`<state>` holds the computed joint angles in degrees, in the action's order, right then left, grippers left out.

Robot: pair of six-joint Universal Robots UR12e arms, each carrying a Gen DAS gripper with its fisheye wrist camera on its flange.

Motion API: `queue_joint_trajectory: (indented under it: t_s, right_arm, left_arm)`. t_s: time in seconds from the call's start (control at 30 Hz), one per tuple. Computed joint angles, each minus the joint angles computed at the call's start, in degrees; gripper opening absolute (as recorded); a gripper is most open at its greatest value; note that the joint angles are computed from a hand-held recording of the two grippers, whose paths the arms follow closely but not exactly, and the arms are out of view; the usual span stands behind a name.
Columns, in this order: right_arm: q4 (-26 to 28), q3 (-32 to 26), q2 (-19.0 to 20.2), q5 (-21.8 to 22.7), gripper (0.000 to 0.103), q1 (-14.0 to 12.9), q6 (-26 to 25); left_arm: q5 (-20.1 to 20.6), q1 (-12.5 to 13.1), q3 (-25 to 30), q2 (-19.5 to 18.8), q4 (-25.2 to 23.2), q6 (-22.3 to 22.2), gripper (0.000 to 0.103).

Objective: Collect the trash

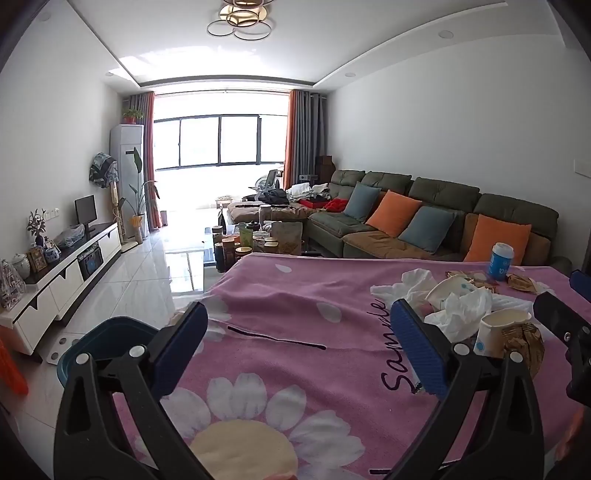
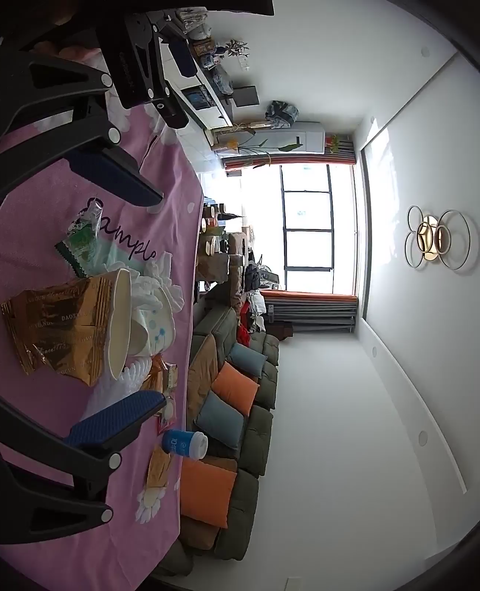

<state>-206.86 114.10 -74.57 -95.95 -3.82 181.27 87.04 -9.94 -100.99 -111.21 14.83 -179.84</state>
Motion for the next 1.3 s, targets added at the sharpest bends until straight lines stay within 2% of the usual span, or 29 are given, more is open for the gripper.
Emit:
queue_joint_trajectory:
  t_s: [0.27,0.37,0.57,0.6,1.3]
  right_arm:
    - [0.92,-0.03,-0.05,-0.13,0.096,0.11,0.19]
    - [0.57,0.28,-0.17,0.56,0.096,-0.55,0.08]
    - [0.53,0.49,-0.39,0.37,0.096,0.05,0.68]
    - [1.00,0.38,-0.39,0.93,0.096,-0.60,1.32]
    - [0.79,0.47,-0.34,0.97,0.096,-0.66,1.49]
  left_arm:
    - [-0.91,0.17,0.27,0.48,-1.25,0.71,0.098]
    - [-0.57,0.05,-0.25,0.56,-0.18,0.72,0.098]
    - [-0.21,-0.12,-0.40,0.98,-0.28,0.40,0.098]
    - [-0.21,-0.08,-0.45,0.97,-0.12,0.30,0.098]
    - [0.16,-0.16,-0.65,0.67,1.08,-0.44,0.098]
